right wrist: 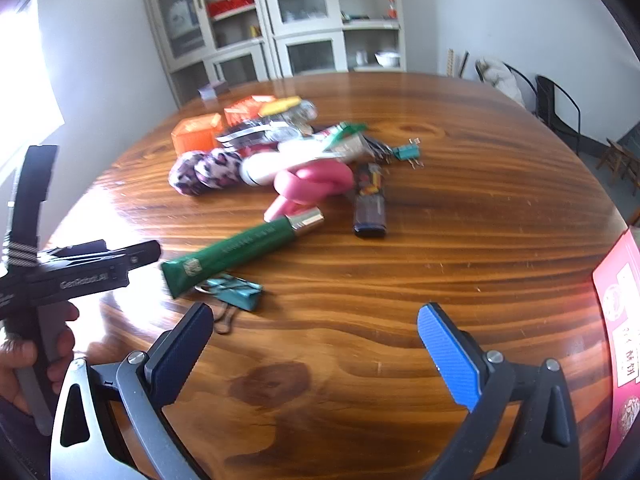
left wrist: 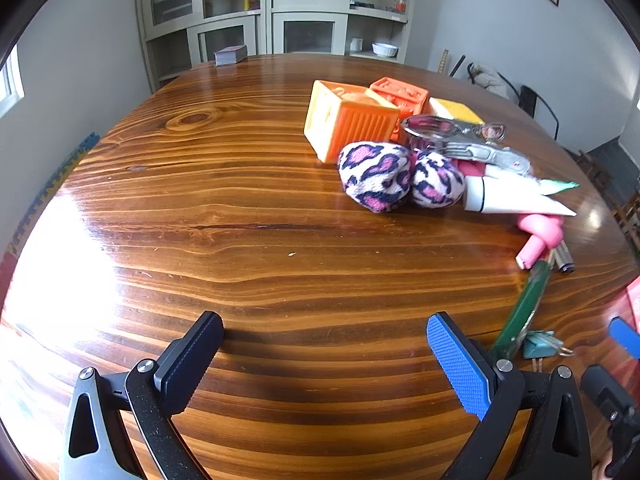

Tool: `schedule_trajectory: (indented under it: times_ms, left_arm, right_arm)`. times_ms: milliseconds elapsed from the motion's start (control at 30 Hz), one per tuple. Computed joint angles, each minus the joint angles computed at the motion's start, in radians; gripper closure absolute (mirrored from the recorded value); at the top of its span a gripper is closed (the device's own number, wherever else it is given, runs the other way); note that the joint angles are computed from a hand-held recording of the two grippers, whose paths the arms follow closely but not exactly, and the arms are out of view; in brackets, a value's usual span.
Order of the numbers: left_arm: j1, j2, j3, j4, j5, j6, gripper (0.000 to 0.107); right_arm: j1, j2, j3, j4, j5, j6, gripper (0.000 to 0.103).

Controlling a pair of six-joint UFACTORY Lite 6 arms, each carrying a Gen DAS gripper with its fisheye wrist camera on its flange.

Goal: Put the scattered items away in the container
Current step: 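Grasp the teal binder clip with the right gripper, then grasp the green tube with the left gripper while the right gripper holds the clip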

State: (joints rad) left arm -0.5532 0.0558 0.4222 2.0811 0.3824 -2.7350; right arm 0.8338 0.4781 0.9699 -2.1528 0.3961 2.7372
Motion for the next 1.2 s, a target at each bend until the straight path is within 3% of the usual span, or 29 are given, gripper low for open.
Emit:
schedule_trajectory:
  times_ms: [100,167,233,533,733,767,900,1000,1200]
  left_arm:
    - [-0.019,-0.042,-0.025,-0.069,0.030,0.046,0.004]
    - [-0.039,-0.060,-0.034,-0.161,0.064,0.116,0.004]
    - [-0.037,-0.034,-0.012,-0.208,0.086,0.152,0.004]
    - [-0.037,-0.131,-0.071,-0.231,0.077,0.165,0.004]
    - [-0.039,-0.123,-0.058,-0.231,0.073,0.176,0.004]
    - [-0.037,-0.122,-0.057,-0.227,0.072,0.175,0.004]
    - [-0.061,-0.112,-0.053,-0.239,0.094,0.186,0.004]
    - [-0.103,-0.095,-0.043,-0.250,0.128,0.196,0.004]
    - [-0.202,-0.048,-0.011,-0.184,0.170,0.137,0.004]
  right_arm:
    - [0.032,0.018,0.028,0.023,0.006,-0.029,0.007]
    - [0.060,0.059,0.094,0.170,0.005,-0.179,0.018]
    - [0.071,0.084,0.129,0.279,0.001,-0.288,0.036]
    - [0.075,0.202,0.328,0.668,-0.033,-0.669,0.041]
    - [0.068,0.303,0.485,0.921,0.023,-0.918,0.042]
    - [0.068,0.311,0.498,0.932,0.030,-0.933,0.043]
    - [0.079,0.306,0.484,0.894,0.084,-0.907,0.064]
    - [0.064,0.261,0.404,0.805,0.075,-0.806,0.064]
    - [-0.016,0.093,0.145,0.459,0.021,-0.407,0.064]
